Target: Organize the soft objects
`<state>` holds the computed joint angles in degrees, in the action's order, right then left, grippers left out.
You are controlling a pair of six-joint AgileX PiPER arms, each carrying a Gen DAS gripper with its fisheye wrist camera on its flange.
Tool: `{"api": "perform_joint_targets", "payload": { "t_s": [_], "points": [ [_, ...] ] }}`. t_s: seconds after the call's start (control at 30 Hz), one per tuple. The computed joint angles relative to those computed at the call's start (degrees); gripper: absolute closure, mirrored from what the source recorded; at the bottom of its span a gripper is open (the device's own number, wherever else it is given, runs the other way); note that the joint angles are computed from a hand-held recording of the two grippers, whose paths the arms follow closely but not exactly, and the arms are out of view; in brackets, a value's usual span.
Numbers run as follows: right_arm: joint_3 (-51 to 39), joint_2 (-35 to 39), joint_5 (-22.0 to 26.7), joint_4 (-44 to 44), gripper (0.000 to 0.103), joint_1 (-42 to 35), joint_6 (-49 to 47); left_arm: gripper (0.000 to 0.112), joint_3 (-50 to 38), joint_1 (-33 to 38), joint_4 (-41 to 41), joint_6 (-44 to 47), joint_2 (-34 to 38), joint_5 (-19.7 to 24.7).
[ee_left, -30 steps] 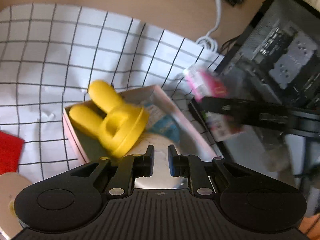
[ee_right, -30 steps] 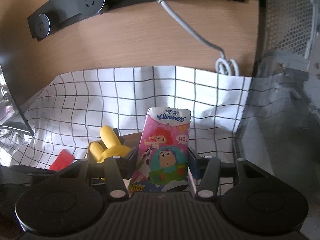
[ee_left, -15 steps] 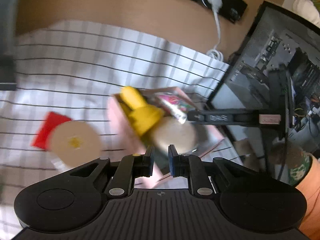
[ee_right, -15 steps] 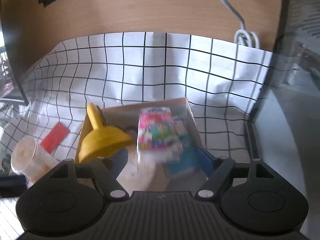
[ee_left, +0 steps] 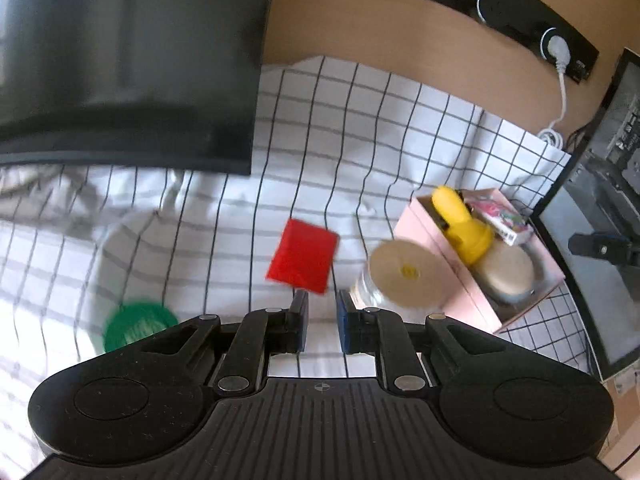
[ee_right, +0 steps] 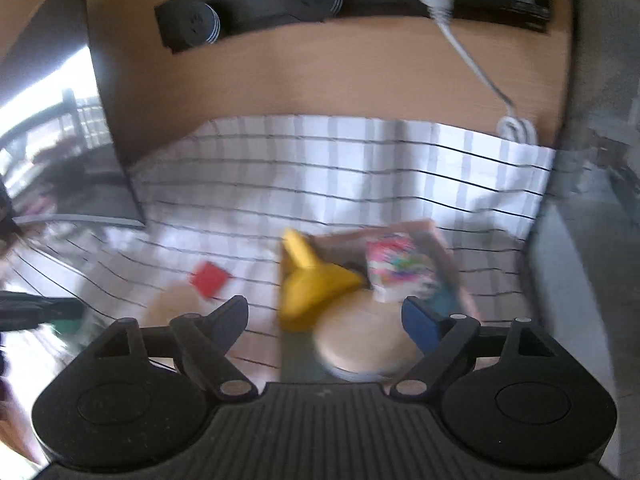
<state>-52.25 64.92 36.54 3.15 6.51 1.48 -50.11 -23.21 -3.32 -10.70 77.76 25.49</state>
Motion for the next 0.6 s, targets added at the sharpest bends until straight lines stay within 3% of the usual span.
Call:
{"api": "perform_joint_targets", "payload": {
  "t_s": [0.1,0.2,0.33,0.47,0.6],
  "points": [
    [-10.7,5.0,6.1,0.6,0.019,4.9,5.8,0.096,-8.0,5.1,-8.9,15.2,2.4,5.6],
    [-25.2,11.9,11.7,0.3,0.018,11.2,13.0,0.096,-16.0,6.0,-5.1,18.7,5.0,9.5],
    [-46.6,23.6,19.3,0.8,0.017,17.4,15.9,0.096,-25.8,7.7,-7.1,25.7,10.2,17.1],
    [-57.9,31.7,24.6,-6.0,0.015,21.9,15.5,0.096,-24.1,6.9,-7.5,25.8,12.8,13.5],
    [-59.6,37.4,28.8,-5.2,0.015,18.9,12.5,0.094,-22.0,6.1,-12.7,29.4,17.6,11.1]
  ]
}}
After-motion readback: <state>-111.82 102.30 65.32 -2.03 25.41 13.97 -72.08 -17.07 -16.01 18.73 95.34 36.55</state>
